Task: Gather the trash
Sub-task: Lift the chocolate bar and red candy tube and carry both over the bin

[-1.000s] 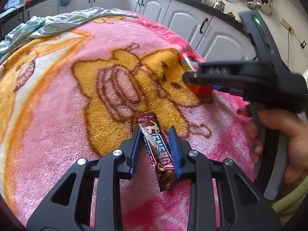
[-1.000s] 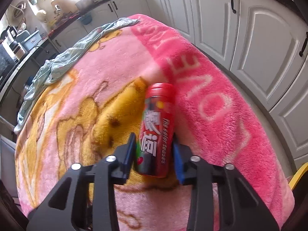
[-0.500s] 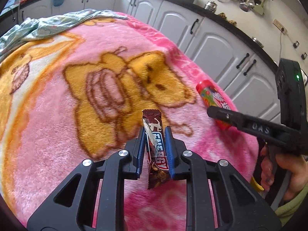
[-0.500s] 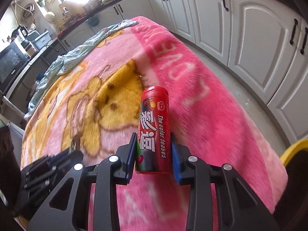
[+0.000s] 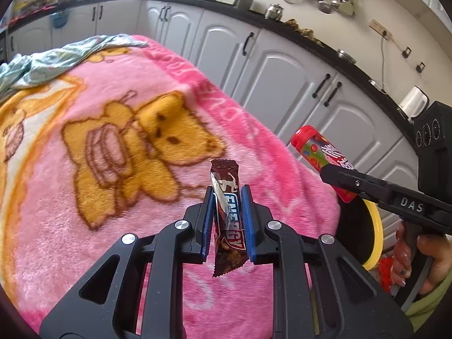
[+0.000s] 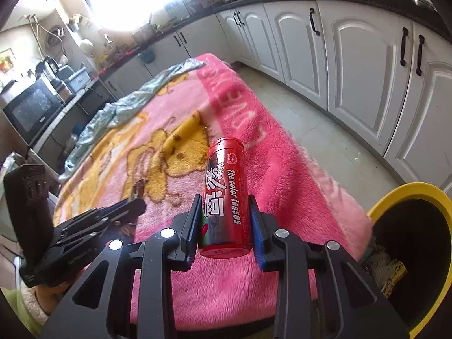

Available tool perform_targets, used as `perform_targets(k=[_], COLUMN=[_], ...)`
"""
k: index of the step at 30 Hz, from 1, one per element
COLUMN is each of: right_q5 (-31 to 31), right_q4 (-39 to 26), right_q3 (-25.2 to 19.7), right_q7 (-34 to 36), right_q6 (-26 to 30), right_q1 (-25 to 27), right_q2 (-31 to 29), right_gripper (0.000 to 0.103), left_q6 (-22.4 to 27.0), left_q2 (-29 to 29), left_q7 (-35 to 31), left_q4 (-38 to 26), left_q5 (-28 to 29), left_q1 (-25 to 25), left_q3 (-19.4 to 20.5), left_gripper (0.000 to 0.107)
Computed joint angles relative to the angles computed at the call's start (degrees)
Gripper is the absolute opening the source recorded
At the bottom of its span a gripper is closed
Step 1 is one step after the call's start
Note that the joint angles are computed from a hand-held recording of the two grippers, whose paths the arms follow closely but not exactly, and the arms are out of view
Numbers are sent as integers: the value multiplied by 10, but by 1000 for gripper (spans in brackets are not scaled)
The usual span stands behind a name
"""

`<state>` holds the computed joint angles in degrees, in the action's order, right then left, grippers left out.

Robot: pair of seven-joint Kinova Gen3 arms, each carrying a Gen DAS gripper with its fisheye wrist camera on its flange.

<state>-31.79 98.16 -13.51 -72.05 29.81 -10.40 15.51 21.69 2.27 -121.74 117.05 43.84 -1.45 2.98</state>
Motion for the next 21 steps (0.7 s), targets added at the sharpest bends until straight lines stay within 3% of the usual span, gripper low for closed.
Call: perform_targets(k=[7, 21], right_q5=[-73, -193], right_q4=[43, 129], right_q3=[-2, 84], right_q7=[71, 181], right_q6=[0, 10], right_q1=[38, 50], right_q2=[-54, -143], right_gripper=[30, 30], left_q6=[-3, -15], left_q2=[-13, -15], left_q7=[7, 33], left_q4=[-8, -34], left_q5=[-9, -46], left_q1=[26, 85], left_q3=[10, 31], left_gripper=[13, 13])
